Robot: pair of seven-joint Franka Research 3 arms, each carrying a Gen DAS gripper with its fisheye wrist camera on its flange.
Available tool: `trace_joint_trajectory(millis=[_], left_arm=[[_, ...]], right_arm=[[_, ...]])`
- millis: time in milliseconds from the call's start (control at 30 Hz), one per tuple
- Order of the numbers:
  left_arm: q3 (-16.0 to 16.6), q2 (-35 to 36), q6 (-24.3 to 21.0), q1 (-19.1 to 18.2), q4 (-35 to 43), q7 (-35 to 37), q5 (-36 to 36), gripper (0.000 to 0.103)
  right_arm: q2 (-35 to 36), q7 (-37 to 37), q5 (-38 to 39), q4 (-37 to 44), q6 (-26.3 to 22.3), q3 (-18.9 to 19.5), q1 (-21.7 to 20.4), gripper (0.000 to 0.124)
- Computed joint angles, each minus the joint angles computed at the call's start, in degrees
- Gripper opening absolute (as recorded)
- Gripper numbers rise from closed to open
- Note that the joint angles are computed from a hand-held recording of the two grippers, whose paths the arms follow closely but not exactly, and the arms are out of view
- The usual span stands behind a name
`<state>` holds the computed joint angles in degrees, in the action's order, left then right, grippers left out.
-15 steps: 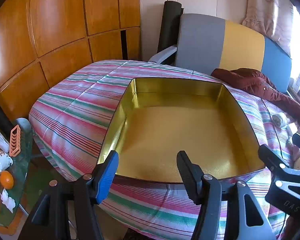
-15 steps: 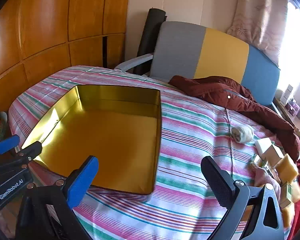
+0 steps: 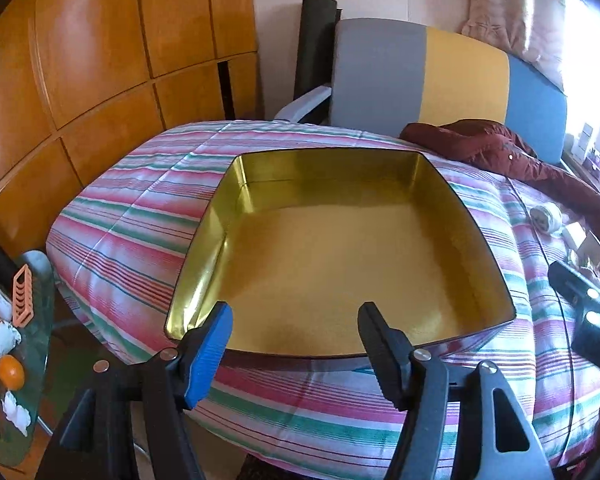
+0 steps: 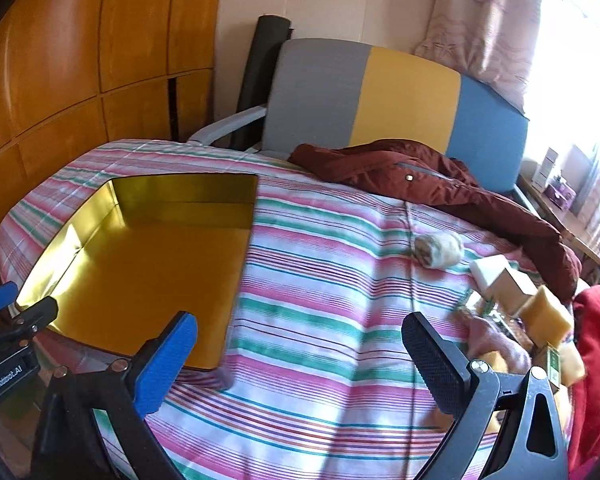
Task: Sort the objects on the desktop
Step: 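Move both tools from the gold tray toward the pile of items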
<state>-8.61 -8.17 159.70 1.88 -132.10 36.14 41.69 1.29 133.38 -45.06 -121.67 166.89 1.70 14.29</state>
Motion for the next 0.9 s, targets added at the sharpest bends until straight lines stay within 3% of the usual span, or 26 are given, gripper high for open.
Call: trace_joint_trajectory(millis=[167, 333, 500, 767, 900], left_arm=[[0.14, 0.58, 2.65, -0.64, 0.46, 2.45, -1.04, 0.066], [0.67, 1.73, 5.49, -2.21, 1.02, 8.93, -6.98, 0.066], [0.81, 2.87, 6.49, -3.40, 2.09, 13.06, -13.29, 0.066], [1.61, 4.91, 11.66, -7.96, 2.93, 32.07, -32.33, 0.065], [0.51, 6.34, 12.60, -10.08, 4.31, 40.86, -40.09, 0.065]], right_arm=[[-1.28, 2.18, -1.99, -0.50, -1.24, -0.51, -1.25, 0.103], [-2.99, 1.84, -1.24, -1.95, -1.79, -0.50, -3.69, 0.103], [-4.84, -0.98, 3.66, -3.94, -1.58, -0.74, -6.59, 0.103], [-9.29, -9.27, 16.75, -8.65, 2.30, -1.58, -12.54, 0.103], [-10.95, -9.68, 18.41, -10.03, 3.93, -0.79, -17.18, 0.103]])
